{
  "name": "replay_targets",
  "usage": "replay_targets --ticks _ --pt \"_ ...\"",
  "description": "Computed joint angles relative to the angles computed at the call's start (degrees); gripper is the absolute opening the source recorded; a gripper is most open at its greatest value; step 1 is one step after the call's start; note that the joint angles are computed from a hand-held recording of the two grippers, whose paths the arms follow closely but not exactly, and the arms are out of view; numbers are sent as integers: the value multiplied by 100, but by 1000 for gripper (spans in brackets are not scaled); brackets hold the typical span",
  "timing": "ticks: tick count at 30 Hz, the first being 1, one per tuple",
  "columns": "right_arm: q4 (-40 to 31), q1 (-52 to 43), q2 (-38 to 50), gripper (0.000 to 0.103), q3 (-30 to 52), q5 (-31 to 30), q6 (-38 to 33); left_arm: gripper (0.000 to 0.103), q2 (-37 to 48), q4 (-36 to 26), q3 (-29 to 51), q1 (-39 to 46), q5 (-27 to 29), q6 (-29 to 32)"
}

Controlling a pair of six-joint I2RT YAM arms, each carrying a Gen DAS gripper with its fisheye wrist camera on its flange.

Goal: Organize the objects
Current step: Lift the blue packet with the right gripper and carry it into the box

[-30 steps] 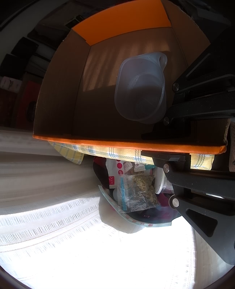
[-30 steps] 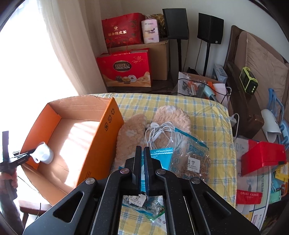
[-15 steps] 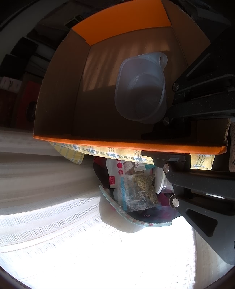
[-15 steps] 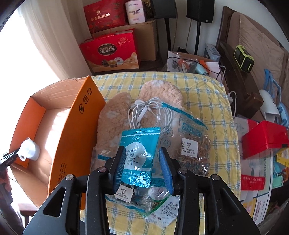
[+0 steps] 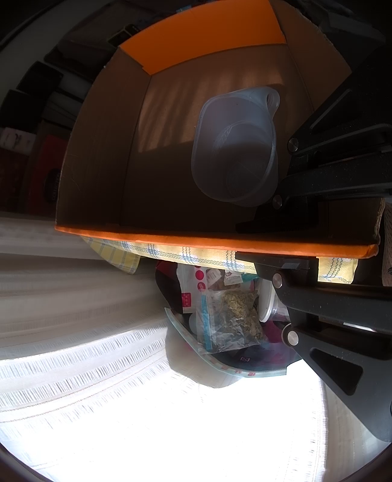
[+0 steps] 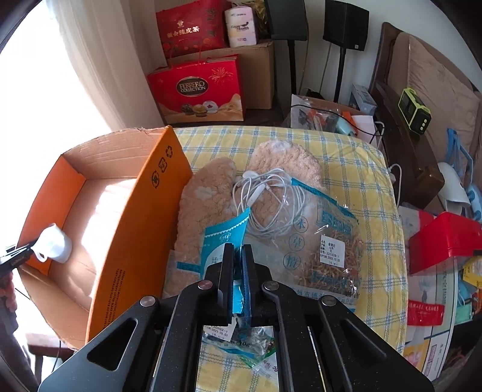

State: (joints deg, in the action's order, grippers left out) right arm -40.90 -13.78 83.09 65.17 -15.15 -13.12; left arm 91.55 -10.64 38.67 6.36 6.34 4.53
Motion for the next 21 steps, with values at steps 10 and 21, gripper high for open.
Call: replay_targets --ticks 10,21 --pt "-377 181 -437 2 561 -165 101 10 -34 -17 -24 11 6 3" --pt "-538 1144 -829 2 796 -199 446 10 -76 -41 -48 35 19 23"
